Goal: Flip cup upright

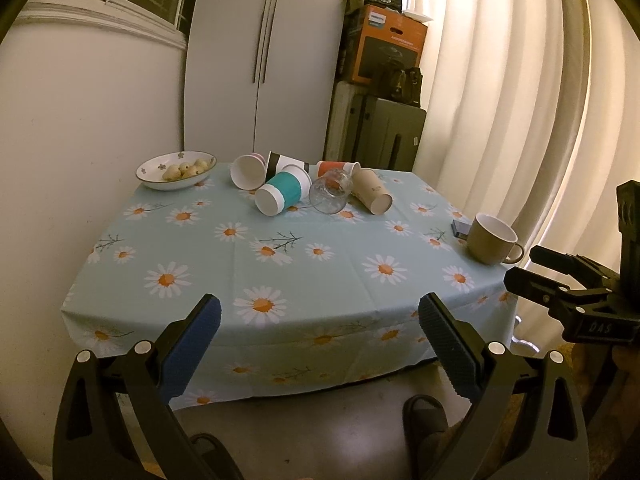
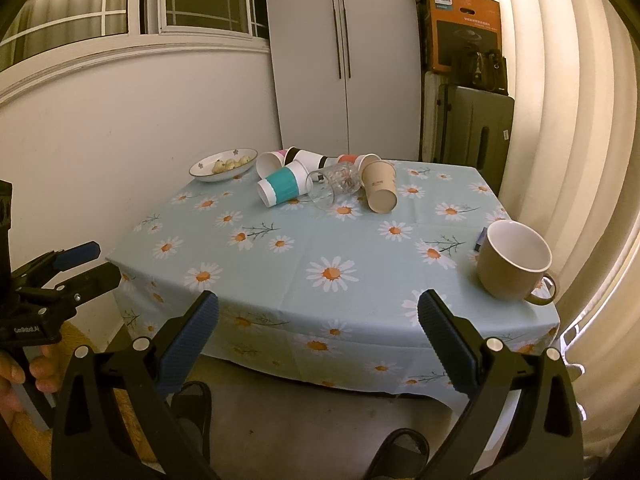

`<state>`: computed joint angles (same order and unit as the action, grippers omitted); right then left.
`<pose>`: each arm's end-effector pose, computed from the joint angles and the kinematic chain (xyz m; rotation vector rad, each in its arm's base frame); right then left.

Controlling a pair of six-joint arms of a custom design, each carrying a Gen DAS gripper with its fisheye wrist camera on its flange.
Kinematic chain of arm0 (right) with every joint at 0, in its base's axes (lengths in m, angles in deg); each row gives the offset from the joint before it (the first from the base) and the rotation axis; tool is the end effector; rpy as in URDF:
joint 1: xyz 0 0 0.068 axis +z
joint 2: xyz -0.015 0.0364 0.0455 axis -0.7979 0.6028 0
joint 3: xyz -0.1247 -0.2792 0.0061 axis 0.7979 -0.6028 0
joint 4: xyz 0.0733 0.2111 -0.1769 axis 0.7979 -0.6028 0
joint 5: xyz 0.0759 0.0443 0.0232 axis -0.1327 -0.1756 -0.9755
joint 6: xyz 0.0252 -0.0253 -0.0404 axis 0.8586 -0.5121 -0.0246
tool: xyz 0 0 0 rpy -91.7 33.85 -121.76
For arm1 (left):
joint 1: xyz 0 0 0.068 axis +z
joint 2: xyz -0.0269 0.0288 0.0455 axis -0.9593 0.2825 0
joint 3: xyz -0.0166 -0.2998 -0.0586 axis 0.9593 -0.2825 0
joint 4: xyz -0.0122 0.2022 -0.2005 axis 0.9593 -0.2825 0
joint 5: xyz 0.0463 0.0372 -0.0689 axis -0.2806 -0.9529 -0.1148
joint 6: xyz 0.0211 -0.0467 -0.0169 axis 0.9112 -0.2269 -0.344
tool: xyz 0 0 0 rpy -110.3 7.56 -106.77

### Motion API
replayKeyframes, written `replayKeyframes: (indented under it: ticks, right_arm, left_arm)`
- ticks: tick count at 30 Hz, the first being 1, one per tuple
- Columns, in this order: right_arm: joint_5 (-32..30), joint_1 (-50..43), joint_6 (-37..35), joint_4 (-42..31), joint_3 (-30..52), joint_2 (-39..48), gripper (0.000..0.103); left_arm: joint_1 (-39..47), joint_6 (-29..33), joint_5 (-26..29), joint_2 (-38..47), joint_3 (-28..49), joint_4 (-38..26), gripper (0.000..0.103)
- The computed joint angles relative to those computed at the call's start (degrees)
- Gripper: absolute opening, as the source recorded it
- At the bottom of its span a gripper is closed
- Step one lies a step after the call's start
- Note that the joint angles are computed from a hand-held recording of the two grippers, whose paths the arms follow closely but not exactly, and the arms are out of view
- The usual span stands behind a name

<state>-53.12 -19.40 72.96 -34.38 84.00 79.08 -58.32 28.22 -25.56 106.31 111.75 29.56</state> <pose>0.2385 0.1364 0.1789 0.1850 2.1801 -0.0012 0.3159 0.0606 0.1545 0.5917 2.0974 -0.4992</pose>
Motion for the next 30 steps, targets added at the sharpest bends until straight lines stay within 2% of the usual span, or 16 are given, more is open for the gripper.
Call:
replayKeyframes:
  ticks: [30]
  right_arm:
    - [-0.3,-0.1,0.0,0.2,0.0,0.4,0.098]
  left_arm:
    - [0.0,0.5,0.4,-0.3,-0.2,-0.5,0.096]
